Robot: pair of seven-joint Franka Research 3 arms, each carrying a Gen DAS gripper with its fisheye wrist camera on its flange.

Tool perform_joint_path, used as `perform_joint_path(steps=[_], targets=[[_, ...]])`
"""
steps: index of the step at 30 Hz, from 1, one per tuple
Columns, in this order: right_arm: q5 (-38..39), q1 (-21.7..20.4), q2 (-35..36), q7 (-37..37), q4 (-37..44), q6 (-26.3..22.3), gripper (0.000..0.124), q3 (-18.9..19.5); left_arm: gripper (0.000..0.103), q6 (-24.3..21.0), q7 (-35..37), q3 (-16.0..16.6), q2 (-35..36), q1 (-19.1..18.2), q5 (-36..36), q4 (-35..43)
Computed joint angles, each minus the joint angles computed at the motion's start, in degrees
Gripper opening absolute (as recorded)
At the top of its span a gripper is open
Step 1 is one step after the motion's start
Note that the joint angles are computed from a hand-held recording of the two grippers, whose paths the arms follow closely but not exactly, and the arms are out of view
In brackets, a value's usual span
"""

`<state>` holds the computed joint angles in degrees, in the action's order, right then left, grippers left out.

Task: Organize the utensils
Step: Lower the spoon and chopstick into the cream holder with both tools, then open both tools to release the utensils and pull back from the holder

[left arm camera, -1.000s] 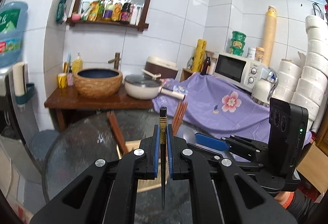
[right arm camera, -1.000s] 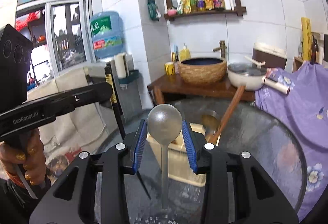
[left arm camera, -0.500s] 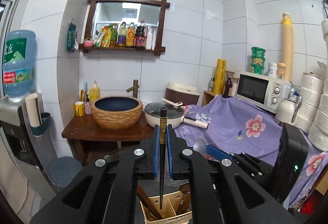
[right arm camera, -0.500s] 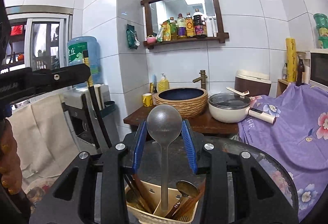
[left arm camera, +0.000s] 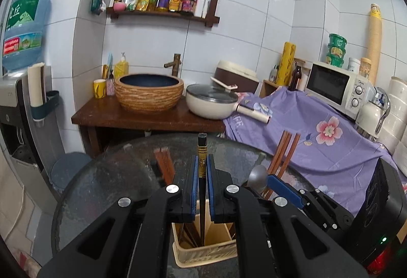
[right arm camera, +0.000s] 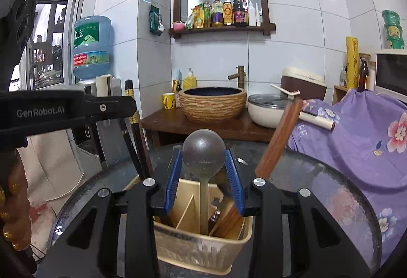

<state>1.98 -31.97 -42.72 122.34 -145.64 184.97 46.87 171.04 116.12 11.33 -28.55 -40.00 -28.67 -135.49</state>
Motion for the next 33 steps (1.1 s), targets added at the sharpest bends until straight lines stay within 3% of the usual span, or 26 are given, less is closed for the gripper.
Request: perform_joint_path(steps=[10, 18, 20, 25, 26, 27, 30, 33], targets=[[-0.33, 1.16, -0.22, 1.3, -3.16, -0.61, 0.037, 0.15, 0.007, -2.96, 2.32, 0.01, 0.02, 1.06, -2.38, -2.6], [-1.21, 1.05, -1.3, 1.94, -4.19, -0.68, 0.038, 0.49, 0.007, -1.9, 4.55, -0.8, -1.39, 1.26, -4.15, -4.04], [-1.28, 1.59, -2.08, 1.86, -4.67, -0.58, 0.039, 0.16, 0.015, -1.18, 4.68, -0.82, -2.63, 1.11, -3.78, -5.0], [-0.94, 4.01, -6.97, 1.86, -7.72, -0.91, 0.056, -0.78, 0.074, 3.85, 4.44, 0.79, -8.45, -0.48, -1.9, -10.72], [-0.96, 5.51, -8.23, 1.62, -8.81, -1.77, 0.058, -1.6, 0.079, 5.5, 4.07, 0.72, -9.56, -0.25, -1.18, -12.3], [-0.99, 7.33, -9.12, 1.4, -9.91, -2.57, 0.068, -2.71, 0.086, 7.49, 3.77, 0.48, -10.92, 0.43, -0.33, -14.39], [-0.47, 11.54, -14.05, 3.01, -14.08, -4.7, 0.079, -4.56, 0.097, 10.72, 3.26, 1.17, -15.15, 1.7, 2.01, -20.1], [-0.3, 17.94, -20.27, 5.33, -19.13, -9.28, 0.089, -7.06, 0.097, 10.9, 2.17, 2.58, -19.63, 2.4, 3.77, -24.71]])
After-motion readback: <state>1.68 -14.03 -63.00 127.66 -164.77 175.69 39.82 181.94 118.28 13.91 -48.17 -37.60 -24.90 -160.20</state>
